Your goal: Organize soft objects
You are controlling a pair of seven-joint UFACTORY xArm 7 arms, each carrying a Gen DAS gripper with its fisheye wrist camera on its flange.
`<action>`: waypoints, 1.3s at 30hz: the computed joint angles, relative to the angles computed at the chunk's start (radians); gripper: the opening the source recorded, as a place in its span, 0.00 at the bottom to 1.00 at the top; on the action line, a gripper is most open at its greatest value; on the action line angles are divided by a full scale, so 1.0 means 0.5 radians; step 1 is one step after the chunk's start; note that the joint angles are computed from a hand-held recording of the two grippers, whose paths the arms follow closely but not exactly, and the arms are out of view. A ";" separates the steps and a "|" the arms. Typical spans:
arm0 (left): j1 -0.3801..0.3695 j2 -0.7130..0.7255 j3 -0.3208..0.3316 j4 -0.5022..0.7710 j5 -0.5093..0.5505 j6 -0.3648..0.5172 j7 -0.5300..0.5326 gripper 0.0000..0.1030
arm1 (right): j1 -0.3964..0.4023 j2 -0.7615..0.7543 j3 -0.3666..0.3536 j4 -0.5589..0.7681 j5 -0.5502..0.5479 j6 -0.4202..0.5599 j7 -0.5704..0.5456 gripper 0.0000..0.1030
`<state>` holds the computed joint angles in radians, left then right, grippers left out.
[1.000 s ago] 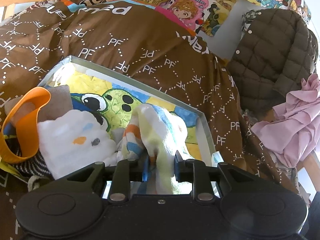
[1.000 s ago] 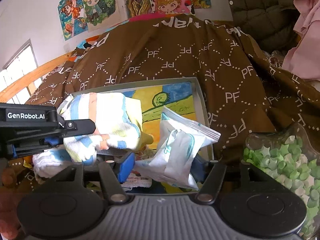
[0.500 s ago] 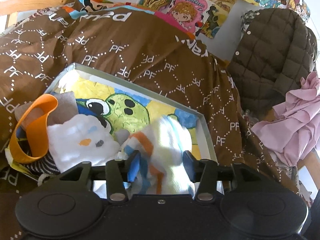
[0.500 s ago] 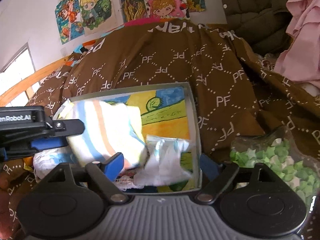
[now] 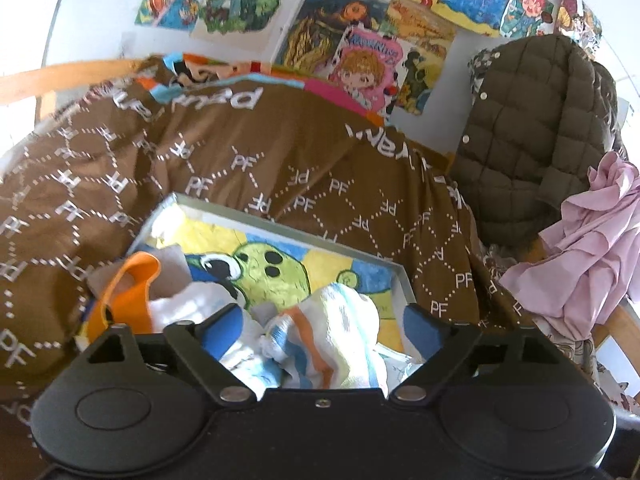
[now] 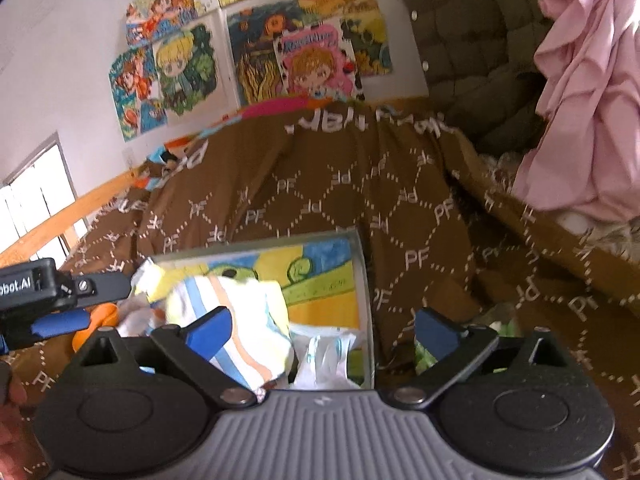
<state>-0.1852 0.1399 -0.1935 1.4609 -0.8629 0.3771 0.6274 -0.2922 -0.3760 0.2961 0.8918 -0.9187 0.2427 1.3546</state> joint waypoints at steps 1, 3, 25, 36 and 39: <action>0.000 -0.030 -0.001 -0.030 -0.004 -0.027 0.015 0.91 | 0.003 -0.032 0.000 -0.007 -0.007 0.002 -0.004 0.99; -0.005 -0.100 0.004 -0.099 -0.030 -0.071 0.068 0.92 | -0.004 -0.094 0.016 -0.017 -0.023 0.016 -0.020 1.00; -0.429 -0.730 0.329 -0.650 -0.656 -0.406 0.814 0.99 | -0.287 -0.765 0.340 -0.217 0.302 0.058 -0.290 1.00; -0.563 -0.801 0.423 -0.698 -0.628 -0.483 0.817 0.99 | -0.407 -0.915 0.443 -0.289 0.574 0.008 -0.452 1.00; -0.602 -0.817 0.445 -0.711 -0.655 -0.510 0.871 0.99 | -0.437 -0.949 0.462 -0.308 0.640 -0.005 -0.492 1.00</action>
<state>-0.4861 -0.2686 0.0288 1.1055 -1.1902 0.1220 1.0628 -0.5105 -0.8505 0.5272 0.7379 -0.5987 0.2402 1.1088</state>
